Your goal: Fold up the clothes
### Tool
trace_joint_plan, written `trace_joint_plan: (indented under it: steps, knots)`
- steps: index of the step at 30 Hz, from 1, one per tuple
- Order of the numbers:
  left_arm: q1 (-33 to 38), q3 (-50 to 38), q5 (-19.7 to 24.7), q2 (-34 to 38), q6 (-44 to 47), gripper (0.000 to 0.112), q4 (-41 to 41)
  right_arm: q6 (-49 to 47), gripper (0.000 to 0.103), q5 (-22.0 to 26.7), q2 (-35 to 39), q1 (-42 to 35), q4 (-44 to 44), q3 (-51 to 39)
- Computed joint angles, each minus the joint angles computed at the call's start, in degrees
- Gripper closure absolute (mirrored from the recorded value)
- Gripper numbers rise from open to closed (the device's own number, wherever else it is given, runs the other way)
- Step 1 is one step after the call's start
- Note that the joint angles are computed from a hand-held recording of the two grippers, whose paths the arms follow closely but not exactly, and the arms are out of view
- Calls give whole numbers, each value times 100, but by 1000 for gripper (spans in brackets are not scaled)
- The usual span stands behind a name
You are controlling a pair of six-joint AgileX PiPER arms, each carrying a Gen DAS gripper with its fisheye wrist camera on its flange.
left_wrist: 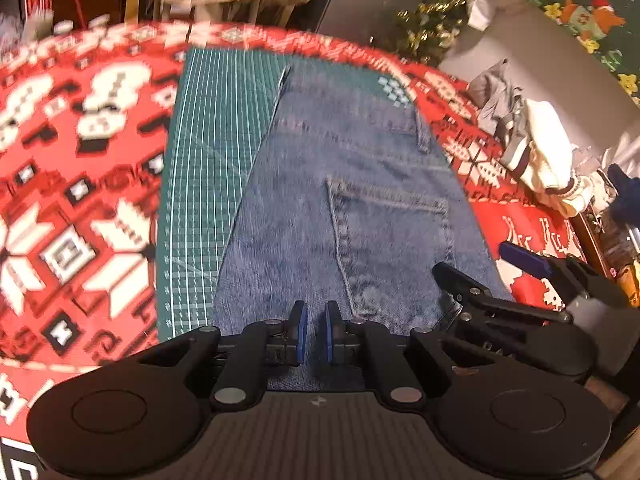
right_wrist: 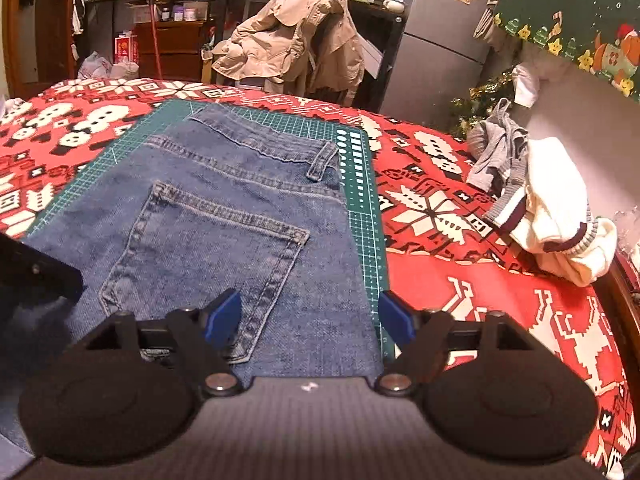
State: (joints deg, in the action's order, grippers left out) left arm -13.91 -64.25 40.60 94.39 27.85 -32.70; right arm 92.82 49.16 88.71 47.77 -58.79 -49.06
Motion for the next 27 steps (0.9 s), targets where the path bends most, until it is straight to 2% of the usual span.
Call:
trace_joint_plan:
  steps: [1,3,8,9,10,11,13,15,16,18,22,24,27]
  knots:
    - [1,9,-68,-32,-34,105,39,28,23,-234,-130,-108,13,39]
    - [21,2,-193,-49,-125,101,117,316,18,-322,-129,-124,-252,-14]
    - [55,-190,-543,147,-577,101,494,269,10,-645,534,-285,-786,-409]
    - [52,-230,-607,182,-647,101,593,217,3,-544,695,-287,-817,-523]
    - [62,-292,-619,242,-709,101,661,228,1,-445,858,-272,-927,-587]
    - [79,-367,-601,315,-765,101,712,269,1,-519,964,-330,-1079,-569]
    - [112,-522,-563,463,-881,101,816,946,1,-764,960,-406,-1599,-294]
    - [121,-634,-516,571,-882,101,828,1374,1,-1311,848,-715,-1837,-70]
    - [123,-668,-496,599,-802,101,765,1557,1,-1626,777,-900,-1949,37]
    - [157,-698,-424,618,-426,101,399,1805,1,-1817,722,-1024,-2149,148]
    - [137,-909,-354,761,202,103,-122,1733,1,-1701,787,-952,-2084,102]
    - [66,-1193,-238,992,279,107,-98,1770,1,-1726,773,-968,-2114,124]
    - [-33,-1708,-6,1446,236,107,47,1864,1,-1743,739,-981,-2191,197]
